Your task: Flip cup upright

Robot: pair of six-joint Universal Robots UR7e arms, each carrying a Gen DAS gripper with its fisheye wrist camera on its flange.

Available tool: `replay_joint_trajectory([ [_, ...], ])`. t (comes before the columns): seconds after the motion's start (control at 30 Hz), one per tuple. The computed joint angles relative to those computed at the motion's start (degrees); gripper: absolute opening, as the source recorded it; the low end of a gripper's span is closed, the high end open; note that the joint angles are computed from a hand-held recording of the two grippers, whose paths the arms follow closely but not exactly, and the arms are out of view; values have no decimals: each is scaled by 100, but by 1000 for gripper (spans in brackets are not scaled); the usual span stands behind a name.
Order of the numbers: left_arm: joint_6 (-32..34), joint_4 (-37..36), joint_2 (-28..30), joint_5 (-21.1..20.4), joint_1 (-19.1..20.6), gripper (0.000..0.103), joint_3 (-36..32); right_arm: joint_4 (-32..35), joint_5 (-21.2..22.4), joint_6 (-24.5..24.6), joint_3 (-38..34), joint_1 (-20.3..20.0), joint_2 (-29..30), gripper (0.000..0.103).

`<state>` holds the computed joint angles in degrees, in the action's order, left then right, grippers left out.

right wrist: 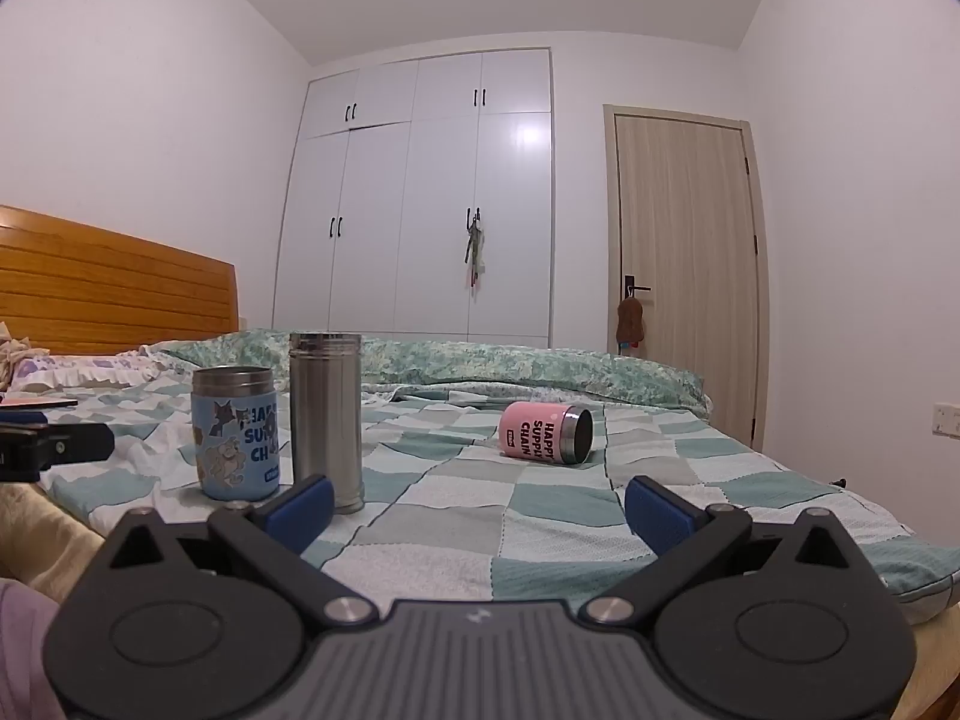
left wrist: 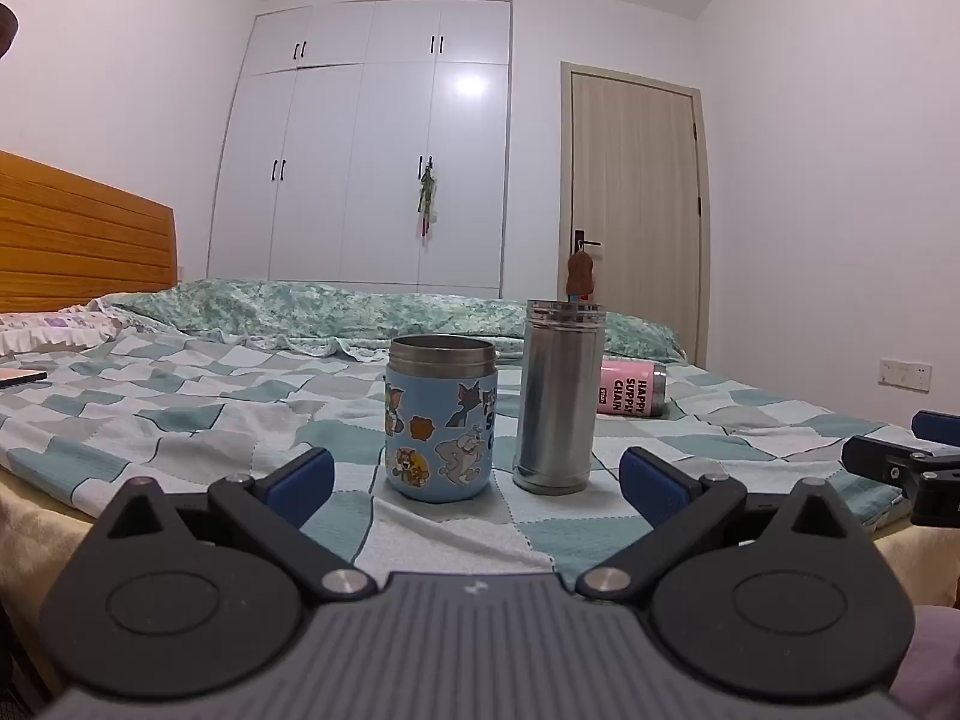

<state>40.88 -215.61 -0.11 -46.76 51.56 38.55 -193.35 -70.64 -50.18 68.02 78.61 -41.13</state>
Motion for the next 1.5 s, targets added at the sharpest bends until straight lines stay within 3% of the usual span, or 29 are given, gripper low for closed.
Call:
replay_joint_trajectory([
  [1.5,18,70,49,8,-1,103,-123,-9,15,-10,5,-11,2,103],
])
